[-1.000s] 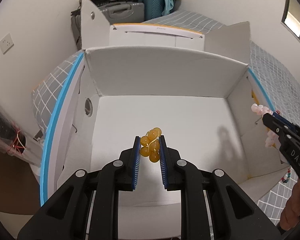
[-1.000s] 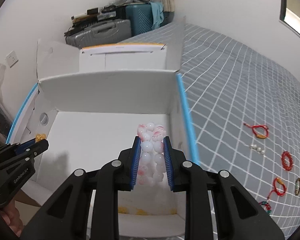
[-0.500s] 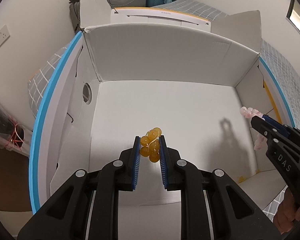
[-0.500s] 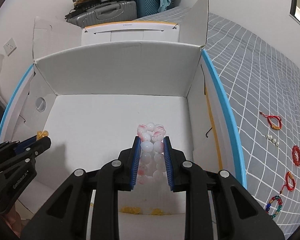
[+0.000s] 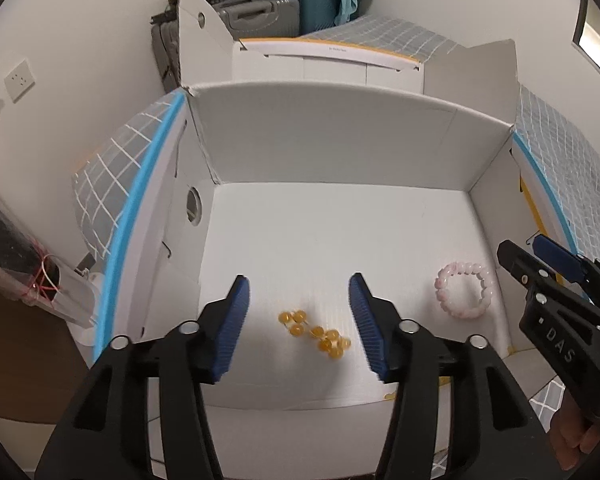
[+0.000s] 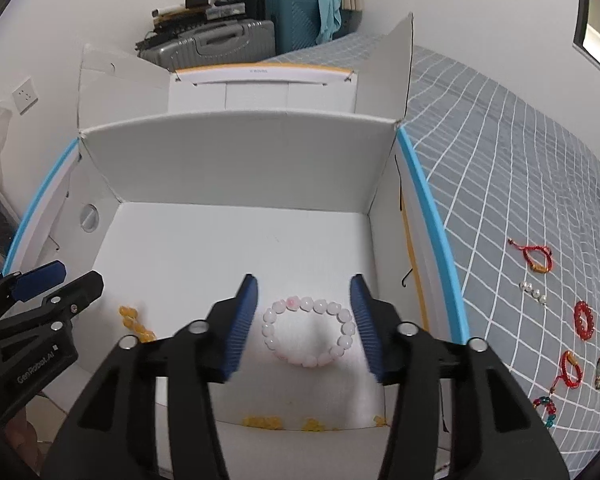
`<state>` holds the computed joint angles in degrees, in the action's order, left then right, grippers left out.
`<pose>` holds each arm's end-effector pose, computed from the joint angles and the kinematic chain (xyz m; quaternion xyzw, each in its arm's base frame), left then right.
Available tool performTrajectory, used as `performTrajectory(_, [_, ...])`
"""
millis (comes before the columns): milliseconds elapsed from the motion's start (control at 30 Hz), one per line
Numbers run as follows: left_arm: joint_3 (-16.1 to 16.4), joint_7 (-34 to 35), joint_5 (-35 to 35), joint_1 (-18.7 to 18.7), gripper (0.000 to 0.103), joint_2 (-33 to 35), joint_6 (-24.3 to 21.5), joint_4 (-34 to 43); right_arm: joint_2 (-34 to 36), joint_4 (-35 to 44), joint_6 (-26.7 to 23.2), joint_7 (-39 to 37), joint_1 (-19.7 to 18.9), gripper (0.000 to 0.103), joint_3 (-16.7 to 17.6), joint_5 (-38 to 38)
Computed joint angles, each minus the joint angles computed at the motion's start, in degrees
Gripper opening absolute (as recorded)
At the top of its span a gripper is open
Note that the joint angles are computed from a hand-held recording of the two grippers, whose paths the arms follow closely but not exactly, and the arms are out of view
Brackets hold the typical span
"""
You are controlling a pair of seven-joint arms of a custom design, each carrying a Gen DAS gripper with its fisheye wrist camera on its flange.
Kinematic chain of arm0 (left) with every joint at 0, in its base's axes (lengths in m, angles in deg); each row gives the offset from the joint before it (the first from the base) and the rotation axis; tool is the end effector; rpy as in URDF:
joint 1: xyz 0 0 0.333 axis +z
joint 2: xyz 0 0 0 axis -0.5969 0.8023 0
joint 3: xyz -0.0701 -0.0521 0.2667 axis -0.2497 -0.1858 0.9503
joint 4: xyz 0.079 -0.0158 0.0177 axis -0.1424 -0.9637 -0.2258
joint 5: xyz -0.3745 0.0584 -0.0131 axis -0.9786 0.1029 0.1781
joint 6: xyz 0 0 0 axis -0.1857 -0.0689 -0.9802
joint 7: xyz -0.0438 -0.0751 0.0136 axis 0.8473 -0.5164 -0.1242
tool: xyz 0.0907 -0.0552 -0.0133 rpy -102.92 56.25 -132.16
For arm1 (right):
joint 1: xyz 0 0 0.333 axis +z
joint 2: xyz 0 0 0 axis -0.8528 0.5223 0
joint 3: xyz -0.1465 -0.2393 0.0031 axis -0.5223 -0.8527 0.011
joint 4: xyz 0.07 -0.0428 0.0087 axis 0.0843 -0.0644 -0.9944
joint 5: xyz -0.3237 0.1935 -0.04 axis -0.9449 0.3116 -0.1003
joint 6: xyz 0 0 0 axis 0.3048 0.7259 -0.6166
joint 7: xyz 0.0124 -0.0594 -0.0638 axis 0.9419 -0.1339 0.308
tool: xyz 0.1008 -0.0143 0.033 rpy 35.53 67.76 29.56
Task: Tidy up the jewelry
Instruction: 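Open both tools to drop the amber beads and pink bracelet into the box, then move both open tools back over the bracelets on the bed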
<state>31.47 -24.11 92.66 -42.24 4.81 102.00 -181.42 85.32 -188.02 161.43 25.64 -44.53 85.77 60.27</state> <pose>0.4896 -0.1837 0.5738 -0.7753 0.5615 -0.1745 0.2308 0.5546 0.1560 0.5602 -0.7830 0.5251 -0.1894 0.2744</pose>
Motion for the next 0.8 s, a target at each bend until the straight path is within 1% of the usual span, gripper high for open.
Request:
performTrajectory(33, [-0.1,-0.3,0.5,0.0,0.061,-0.3,0.1,-0.1,-0.4,-0.3,0.3,-0.3,0.0,0.052,0.0,0.3])
performTrajectory(67, [-0.3,-0.6,0.9,0.1,0.064,-0.5,0.0,-0.1,-0.8,-0.6,0.7,-0.7,0.0,0.059,-0.1,0.8])
performTrajectory(100, [-0.3,-0.8,1.2,0.1,0.065,-0.5,0.1,0.0,-1.3,-1.0,1.1,-1.2,0.1,0.064,-0.3,1.4])
performTrajectory(133, [-0.4,-0.9,1.3,0.1,0.067,-0.6,0.3,0.0,-1.7,-1.4,1.7,-1.7,0.1,0.066,-0.4,2.0])
performTrajectory(200, [-0.6,-1.4,2.0,0.2,0.072,-0.9,0.7,0.1,-2.6,-2.1,2.6,-2.4,0.1,0.075,-0.8,2.6])
performTrajectory(267, [-0.9,-2.1,2.9,0.3,0.080,-1.4,1.3,-0.4,-3.6,-3.1,4.1,-3.0,0.0,0.079,-1.2,3.1])
performTrajectory(333, [-1.2,-2.7,3.8,0.4,0.083,-1.6,1.6,-0.2,-4.1,-3.4,4.9,-3.1,-0.2,0.084,-1.7,3.1])
performTrajectory(400, [-1.5,-3.2,4.3,0.4,0.087,-1.9,1.9,-0.2,-4.8,-3.8,5.3,-4.4,-0.3,0.091,-2.6,4.7])
performTrajectory(467, [-2.0,-3.8,5.2,0.3,0.093,-1.8,2.2,0.2,-5.5,-4.2,5.8,-5.2,-0.6,0.095,-3.3,5.5])
performTrajectory(667, [-2.3,-3.2,5.7,-0.7,0.097,0.0,3.7,2.4,-6.2,-3.9,5.3,-7.0,-2.2,0.095,-5.1,6.9])
performTrajectory(800, [-2.5,-2.3,6.0,-1.9,0.097,2.3,4.2,5.1,-6.8,-4.0,4.9,-8.0,-3.7,0.095,-6.4,7.6])
